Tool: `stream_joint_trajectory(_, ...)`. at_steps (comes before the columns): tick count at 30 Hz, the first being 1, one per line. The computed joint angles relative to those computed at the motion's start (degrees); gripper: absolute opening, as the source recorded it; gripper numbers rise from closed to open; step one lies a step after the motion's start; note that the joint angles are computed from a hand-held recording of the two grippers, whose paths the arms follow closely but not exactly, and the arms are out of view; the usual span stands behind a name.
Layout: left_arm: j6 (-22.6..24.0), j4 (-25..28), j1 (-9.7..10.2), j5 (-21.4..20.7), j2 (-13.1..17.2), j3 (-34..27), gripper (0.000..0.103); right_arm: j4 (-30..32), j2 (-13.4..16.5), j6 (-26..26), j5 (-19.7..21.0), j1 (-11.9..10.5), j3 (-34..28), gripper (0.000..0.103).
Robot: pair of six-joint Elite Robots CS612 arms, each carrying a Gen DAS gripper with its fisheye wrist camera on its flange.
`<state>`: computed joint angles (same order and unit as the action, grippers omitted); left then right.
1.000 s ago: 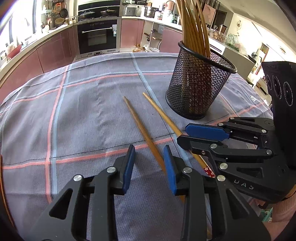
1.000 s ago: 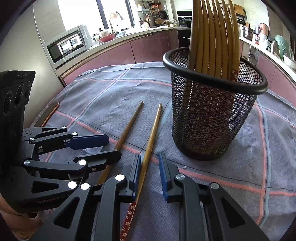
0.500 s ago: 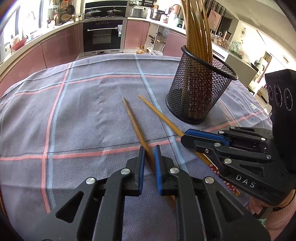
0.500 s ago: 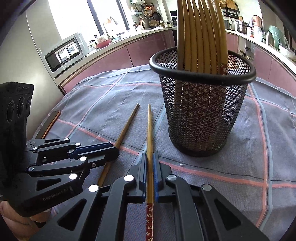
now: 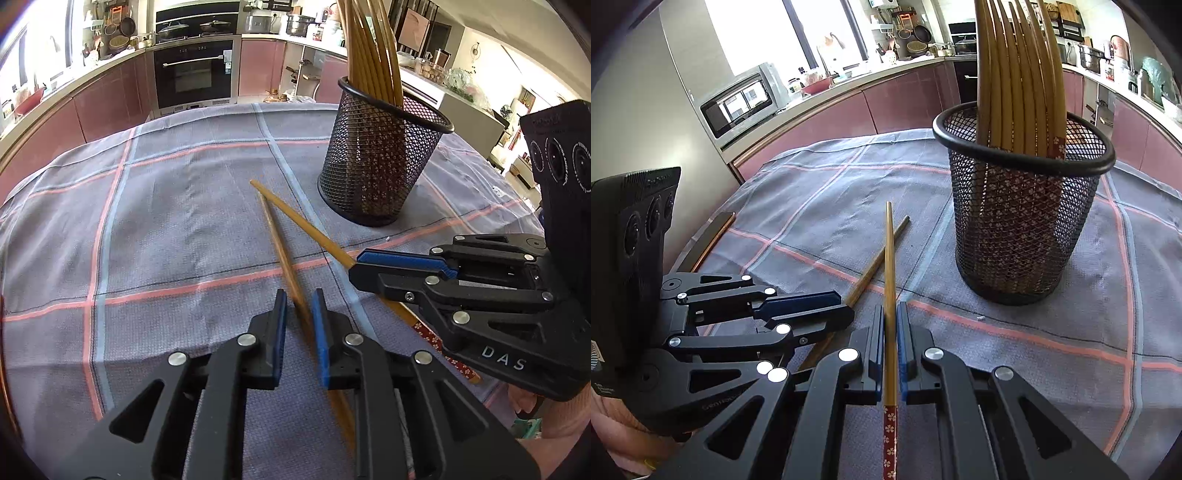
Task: Organize utensils
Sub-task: 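Lift both held chopsticks upright and carry them over the mesh cup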
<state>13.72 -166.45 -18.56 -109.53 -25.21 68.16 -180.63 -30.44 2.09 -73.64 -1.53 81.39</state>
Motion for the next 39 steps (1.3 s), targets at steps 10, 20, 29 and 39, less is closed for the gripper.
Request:
stream_joint_trajectory(10,0.3,-0.7,-0.46,1.6,0.4,-0.5,0.012,2.6,0.9,-1.2,-1.7,0.6,-1.9,0.006)
stream_joint_trajectory(20,-1.0,-1.4,-0.26,1.3,0.0,0.1,0.008,0.5,0.4,-0.5,-0.6,0.1,-0.7,0.006)
stream_joint_trajectory(29,-1.1,-3.7,-0.08,0.5,-1.0,1.6,0.008,-3.5,-1.0,-0.5,0.7,-0.3,1.7,0.006)
stream_joint_trajectory(39,-1.6,-6.1,0.24,-1.5,-2.2,3.1,0.008,-8.0,-2.4,-0.3,1.5,-0.8,4.2,0.006)
